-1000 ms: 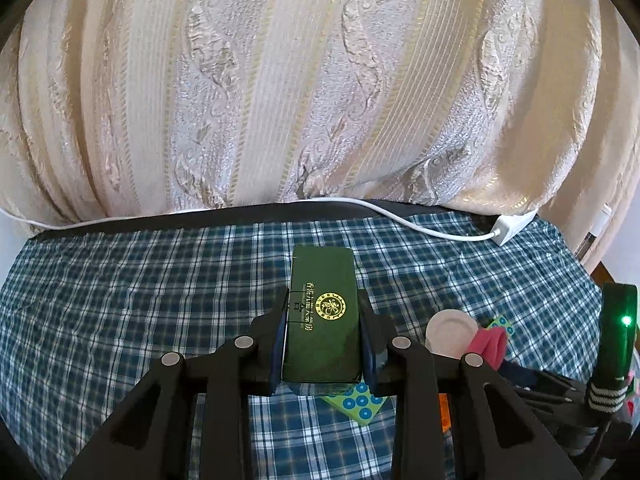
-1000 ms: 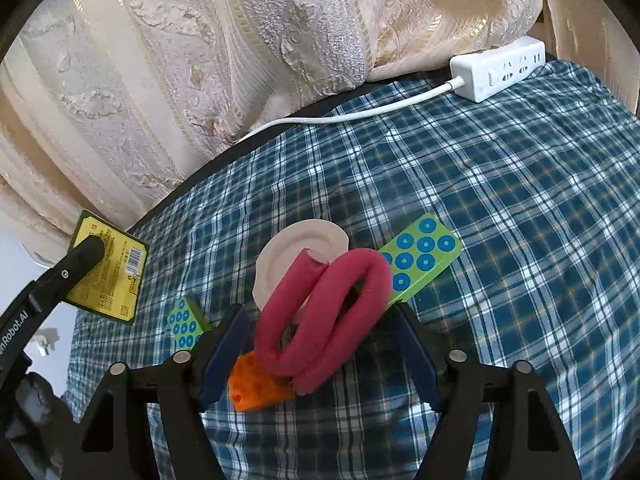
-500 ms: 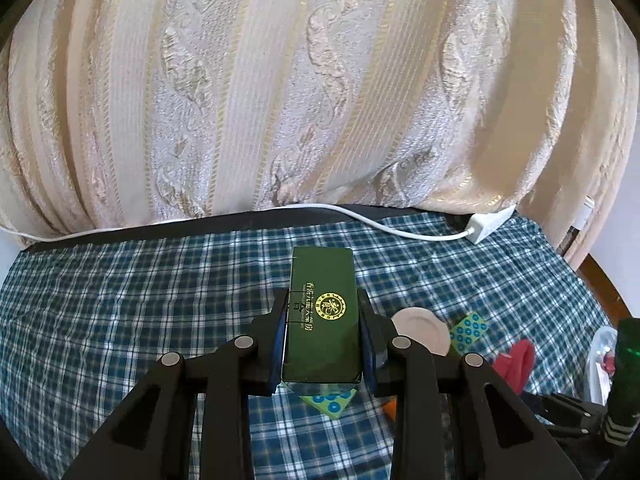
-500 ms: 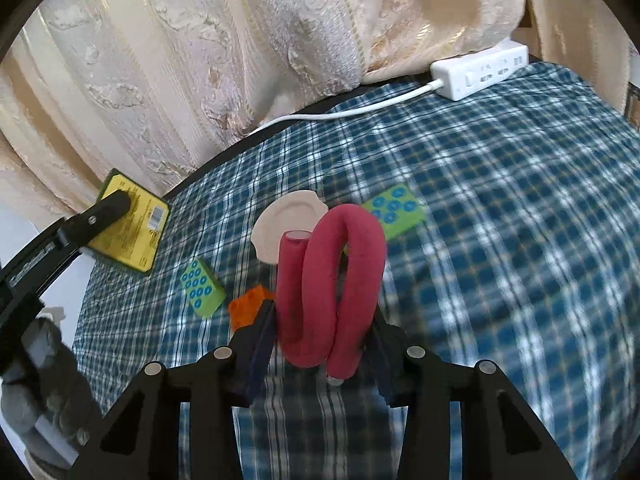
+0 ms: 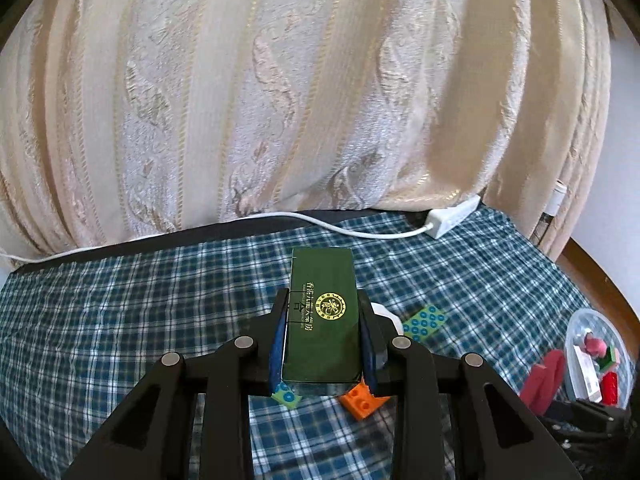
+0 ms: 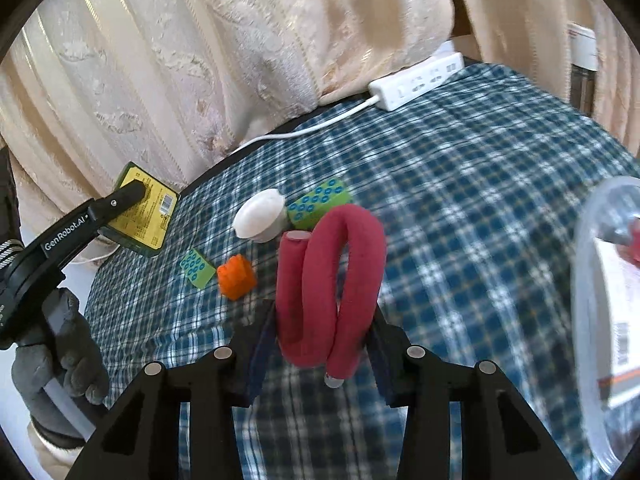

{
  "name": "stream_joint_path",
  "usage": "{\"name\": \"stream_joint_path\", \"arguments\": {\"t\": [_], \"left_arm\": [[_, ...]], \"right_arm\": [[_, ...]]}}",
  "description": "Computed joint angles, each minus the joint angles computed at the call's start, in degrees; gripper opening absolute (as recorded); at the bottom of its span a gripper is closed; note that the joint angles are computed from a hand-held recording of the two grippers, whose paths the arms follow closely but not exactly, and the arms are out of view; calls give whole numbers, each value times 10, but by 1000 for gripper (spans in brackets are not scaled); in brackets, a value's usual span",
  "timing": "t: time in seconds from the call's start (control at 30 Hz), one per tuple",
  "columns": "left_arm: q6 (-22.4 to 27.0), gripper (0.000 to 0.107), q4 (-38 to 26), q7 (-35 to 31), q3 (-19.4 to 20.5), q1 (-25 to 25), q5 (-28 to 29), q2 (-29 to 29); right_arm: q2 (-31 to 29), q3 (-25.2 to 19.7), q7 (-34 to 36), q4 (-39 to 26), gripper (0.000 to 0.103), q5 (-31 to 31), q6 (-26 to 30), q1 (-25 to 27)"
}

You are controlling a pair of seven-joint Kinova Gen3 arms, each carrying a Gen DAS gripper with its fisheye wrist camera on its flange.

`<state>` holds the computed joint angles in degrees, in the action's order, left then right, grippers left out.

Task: Organize objects
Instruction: 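Carry the green box and pink curler over the clear bowl with both tools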

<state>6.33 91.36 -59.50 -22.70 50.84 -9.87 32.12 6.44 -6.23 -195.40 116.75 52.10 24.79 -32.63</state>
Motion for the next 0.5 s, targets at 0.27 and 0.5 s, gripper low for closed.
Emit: {"name": "stream_joint_path", "arguments": {"t": [0.27, 0.5], "left_arm": [[-2, 31, 2, -12, 11, 10, -2, 1], [-1, 31, 0, -24, 26, 10, 1, 3]], "right_arm": [[-59, -40, -78, 39, 46, 43, 81, 5], [-120, -94, -129, 84, 46, 41, 144, 35]]}}
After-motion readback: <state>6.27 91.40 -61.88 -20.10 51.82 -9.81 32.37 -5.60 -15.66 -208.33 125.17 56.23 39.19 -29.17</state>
